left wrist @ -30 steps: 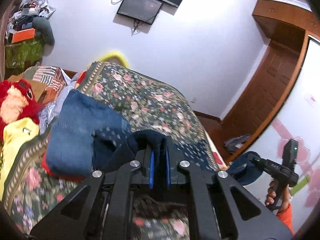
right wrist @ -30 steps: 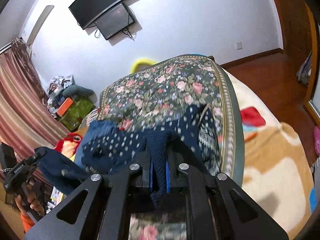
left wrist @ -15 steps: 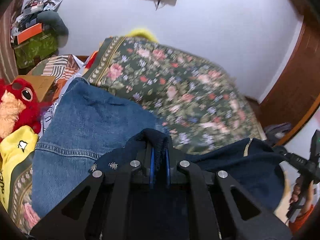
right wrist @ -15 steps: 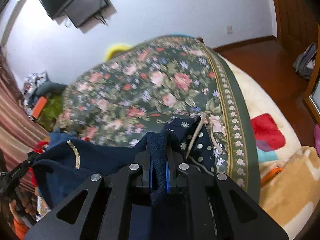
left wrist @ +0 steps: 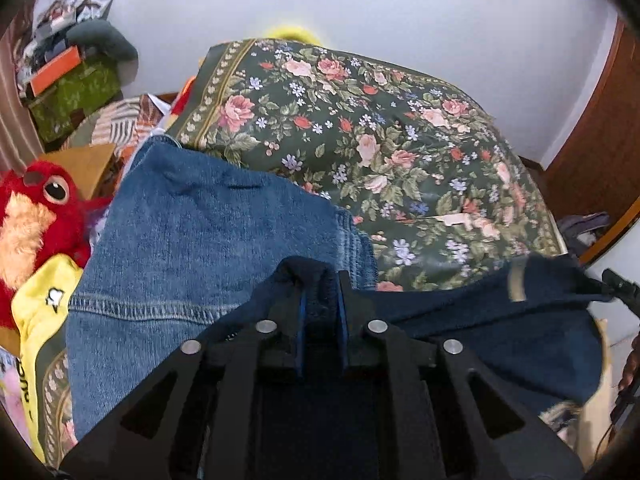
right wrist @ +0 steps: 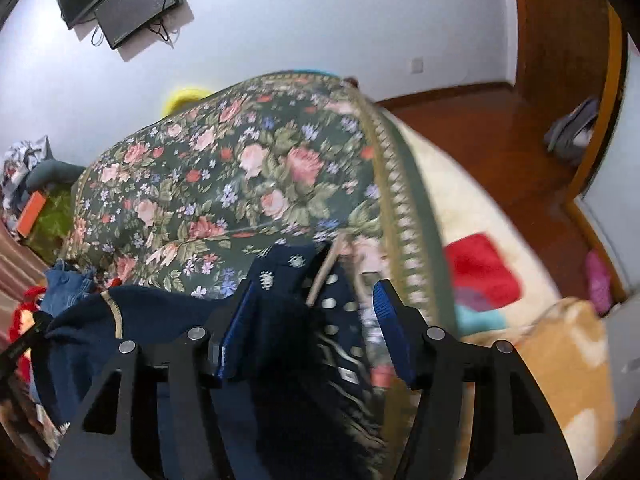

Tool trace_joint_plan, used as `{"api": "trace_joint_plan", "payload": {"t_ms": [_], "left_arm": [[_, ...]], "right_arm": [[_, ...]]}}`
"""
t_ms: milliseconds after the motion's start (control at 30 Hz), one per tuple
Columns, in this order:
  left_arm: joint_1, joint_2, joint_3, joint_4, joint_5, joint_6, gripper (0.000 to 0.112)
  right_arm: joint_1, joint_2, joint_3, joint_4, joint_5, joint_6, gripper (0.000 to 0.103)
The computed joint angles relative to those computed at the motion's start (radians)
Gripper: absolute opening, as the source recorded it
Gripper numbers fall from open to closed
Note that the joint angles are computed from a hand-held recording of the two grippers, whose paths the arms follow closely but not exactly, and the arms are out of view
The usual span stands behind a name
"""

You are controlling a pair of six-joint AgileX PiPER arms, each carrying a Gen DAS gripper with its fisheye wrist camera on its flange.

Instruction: Fold large clothes

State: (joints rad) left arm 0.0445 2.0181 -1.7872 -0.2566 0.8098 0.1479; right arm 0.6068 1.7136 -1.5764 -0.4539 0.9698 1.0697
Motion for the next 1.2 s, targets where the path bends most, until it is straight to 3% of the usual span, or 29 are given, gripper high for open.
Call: {"api": "trace_joint_plan", "payload": {"t_ms": [67, 133, 200, 267, 367, 500, 633, 733, 900, 1000, 1067, 1200], "left_arm": [[0.014, -0.040, 0.023, -0.059, 0.016, 0.034, 0.017], [0.019, -0.139, 0.131, -0.121, -0.046, 0.099, 0.030], [0.008, -0.244, 0.249, -0.142, -0.126, 0.149, 0.053], [-0.008, -0.324, 0.329, -0.157, -0.156, 0.207, 0.055], [-0.029, -0.372, 0.381, -0.166, -0.125, 0.276, 0.060], [-0.074, -0.382, 0.458, -0.143, -0.107, 0.319, 0.061], [-0.117, -0.320, 0.510, -0.072, -0.121, 0.267, 0.062], [-0.120, -0.298, 0.560, -0.074, -0.191, 0.298, 0.062], [-0.132, -0.347, 0.655, -0.082, -0.299, 0.371, 0.063], [-0.124, -0.355, 0.676, -0.099, -0.323, 0.391, 0.063], [-0.107, -0.365, 0.690, -0.130, -0.325, 0.411, 0.063], [-0.062, -0.406, 0.724, -0.206, -0.298, 0.461, 0.063]], "right_arm": [[0.024, -0.050, 0.012, -0.009, 0.024, -0.018, 0.057], [0.058, -0.081, 0.029, -0.023, 0.034, -0.004, 0.057], [0.091, -0.101, 0.048, 0.009, 0.022, -0.019, 0.057], [0.125, -0.094, 0.044, 0.048, 0.007, -0.034, 0.057], [0.188, -0.070, 0.026, 0.081, -0.016, -0.035, 0.057], [0.258, -0.007, -0.019, 0.130, -0.064, -0.093, 0.057], [0.273, 0.097, -0.086, 0.167, -0.037, -0.185, 0.057], [0.246, 0.109, -0.034, 0.187, -0.080, -0.214, 0.057], [0.191, 0.022, 0.138, 0.126, -0.175, -0.160, 0.057], [0.204, 0.026, 0.133, -0.015, -0.055, -0.061, 0.057], [0.182, 0.008, 0.176, -0.044, -0.047, -0.046, 0.057], [0.146, -0.050, 0.247, -0.077, -0.003, 0.031, 0.067]]}}
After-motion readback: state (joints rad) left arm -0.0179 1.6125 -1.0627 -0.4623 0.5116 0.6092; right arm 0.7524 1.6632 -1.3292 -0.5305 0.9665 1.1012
